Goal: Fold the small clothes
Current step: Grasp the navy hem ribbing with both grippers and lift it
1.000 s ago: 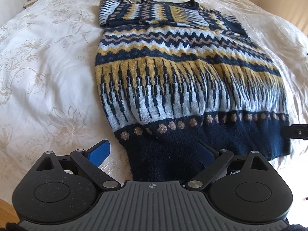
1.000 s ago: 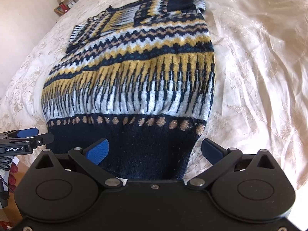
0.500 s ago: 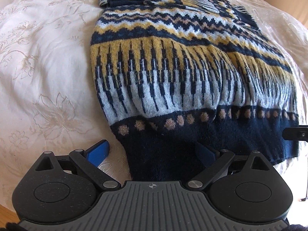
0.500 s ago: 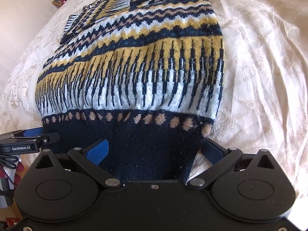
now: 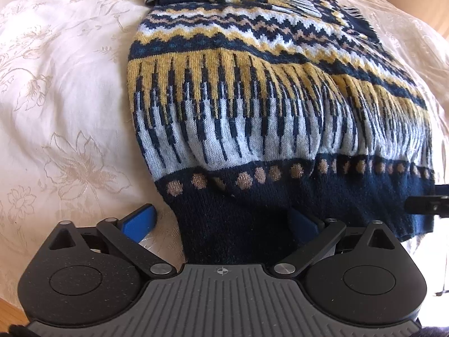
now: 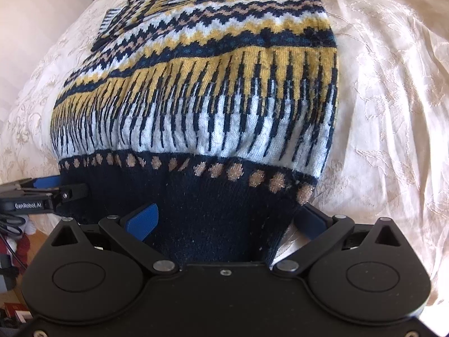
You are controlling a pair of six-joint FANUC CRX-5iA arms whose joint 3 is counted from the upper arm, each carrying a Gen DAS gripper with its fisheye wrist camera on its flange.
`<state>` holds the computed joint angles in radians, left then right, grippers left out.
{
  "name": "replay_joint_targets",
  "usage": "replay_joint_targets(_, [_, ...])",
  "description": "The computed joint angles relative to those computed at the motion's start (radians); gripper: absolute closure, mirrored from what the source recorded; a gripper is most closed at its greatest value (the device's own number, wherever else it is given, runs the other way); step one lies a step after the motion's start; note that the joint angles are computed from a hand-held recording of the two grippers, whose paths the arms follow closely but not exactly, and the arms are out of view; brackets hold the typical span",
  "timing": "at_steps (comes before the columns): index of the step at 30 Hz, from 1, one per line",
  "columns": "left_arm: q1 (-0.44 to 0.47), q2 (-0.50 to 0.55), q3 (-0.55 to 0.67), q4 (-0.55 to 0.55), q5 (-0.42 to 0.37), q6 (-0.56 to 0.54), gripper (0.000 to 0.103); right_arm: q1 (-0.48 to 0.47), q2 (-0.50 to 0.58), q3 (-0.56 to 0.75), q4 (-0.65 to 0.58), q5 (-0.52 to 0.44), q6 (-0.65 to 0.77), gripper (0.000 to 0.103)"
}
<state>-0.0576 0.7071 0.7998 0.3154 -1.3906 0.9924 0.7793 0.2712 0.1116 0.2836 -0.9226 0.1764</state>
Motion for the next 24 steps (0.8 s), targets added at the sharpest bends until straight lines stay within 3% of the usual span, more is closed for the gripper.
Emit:
replay_joint_targets(4, [0.013,0.005,0.011,0.035,-0.031,0.008,0.036,-0.009,-0.009,-0.007,-0.022,0.020,0.009,0.000])
replay_joint_targets(8, [0.024,-0.007,-0.008,0.054,-0.049,0.028,0.046,-0.015,-0.030,-0.028,-0.033,0.040,-0.002,0.004])
replay_joint_targets(11, [0.032,-0.007,-0.010,0.066,-0.065,0.060,0.055,-0.014,-0.044,-0.041,-0.025,0.033,-0.006,0.026])
replay_joint_targets(14, [0.036,0.010,0.018,0.079,-0.095,0.102,0.084,-0.034,-0.067,-0.048,-0.085,0.046,0.015,0.052])
replay_joint_targets(15, [0.039,0.019,0.032,0.088,-0.110,0.121,0.090,-0.048,-0.077,-0.050,-0.130,0.065,0.038,0.085])
replay_joint_targets(16, [0.042,0.024,0.040,0.099,-0.117,0.138,0.093,-0.057,-0.087,-0.054,-0.160,0.081,0.046,0.091])
replay_joint_targets(24, [0.050,0.026,0.141,0.208,-0.102,0.212,0.094,-0.077,-0.161,-0.052,-0.157,0.142,0.163,0.091])
